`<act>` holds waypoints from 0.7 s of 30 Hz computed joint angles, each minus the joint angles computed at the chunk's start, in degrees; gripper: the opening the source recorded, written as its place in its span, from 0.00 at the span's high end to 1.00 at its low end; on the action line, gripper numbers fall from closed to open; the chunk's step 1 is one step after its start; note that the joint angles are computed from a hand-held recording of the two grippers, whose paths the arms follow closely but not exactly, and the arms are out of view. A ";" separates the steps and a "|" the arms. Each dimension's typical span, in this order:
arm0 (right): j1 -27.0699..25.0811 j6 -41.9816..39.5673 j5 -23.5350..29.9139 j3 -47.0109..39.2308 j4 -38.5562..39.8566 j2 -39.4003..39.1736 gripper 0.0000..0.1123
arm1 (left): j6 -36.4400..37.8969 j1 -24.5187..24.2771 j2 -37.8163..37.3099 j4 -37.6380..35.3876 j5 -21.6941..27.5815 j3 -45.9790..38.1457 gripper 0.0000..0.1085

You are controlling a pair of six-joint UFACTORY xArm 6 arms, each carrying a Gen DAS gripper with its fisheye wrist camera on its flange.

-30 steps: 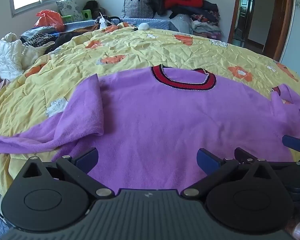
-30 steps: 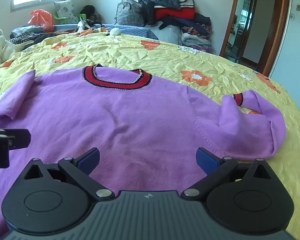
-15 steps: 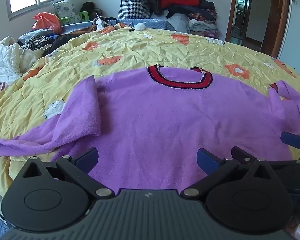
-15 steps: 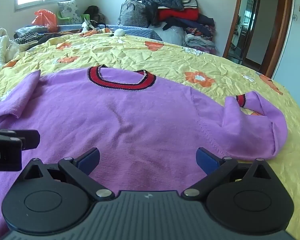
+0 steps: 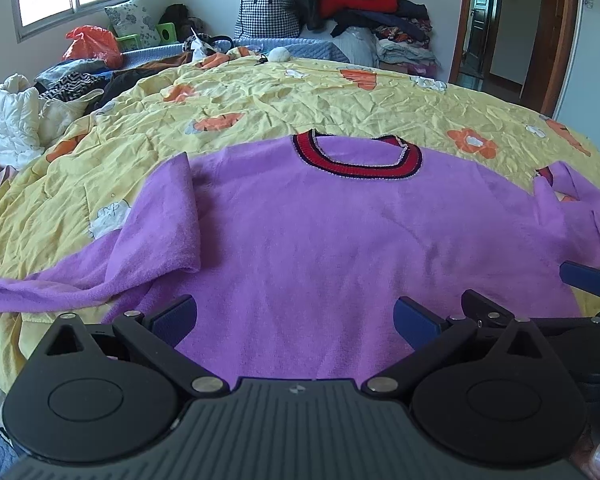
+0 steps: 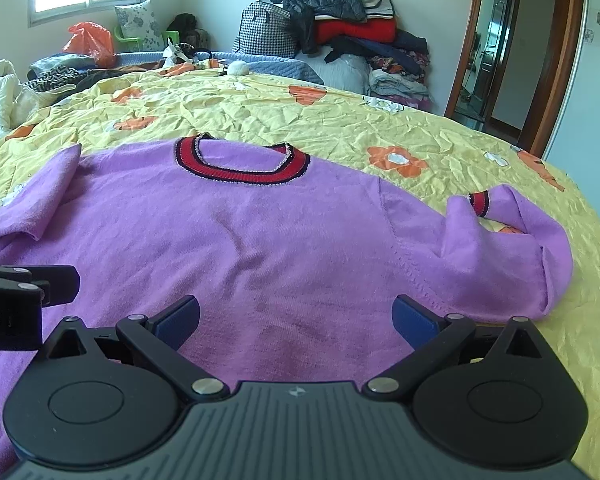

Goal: Fold small clothes

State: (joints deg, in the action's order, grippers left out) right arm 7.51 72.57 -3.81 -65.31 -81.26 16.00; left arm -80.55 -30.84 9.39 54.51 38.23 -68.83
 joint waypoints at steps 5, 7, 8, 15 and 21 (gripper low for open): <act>-0.42 1.88 -0.54 -0.14 -1.83 -0.27 0.08 | 0.15 -0.42 0.10 -0.12 0.49 -0.46 0.05; -0.46 6.28 -0.33 -1.02 -6.74 -0.25 0.08 | 0.90 -0.47 0.26 -0.88 0.76 -0.77 0.05; -0.43 8.25 -0.23 -1.28 -8.67 -0.28 0.08 | 1.03 -0.54 0.26 -0.93 0.85 -0.83 0.05; -0.85 6.74 -1.11 -0.80 -6.43 -0.33 0.08 | 0.32 -0.73 -0.06 -0.29 0.64 -0.46 0.05; -1.03 5.60 -1.30 -0.41 -4.85 -0.32 0.08 | 0.95 -0.75 0.41 -1.16 0.57 -0.84 0.05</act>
State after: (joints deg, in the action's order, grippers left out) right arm 6.48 78.17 -5.11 -65.72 -86.11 15.68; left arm -79.60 -31.59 9.79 53.35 38.80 -69.67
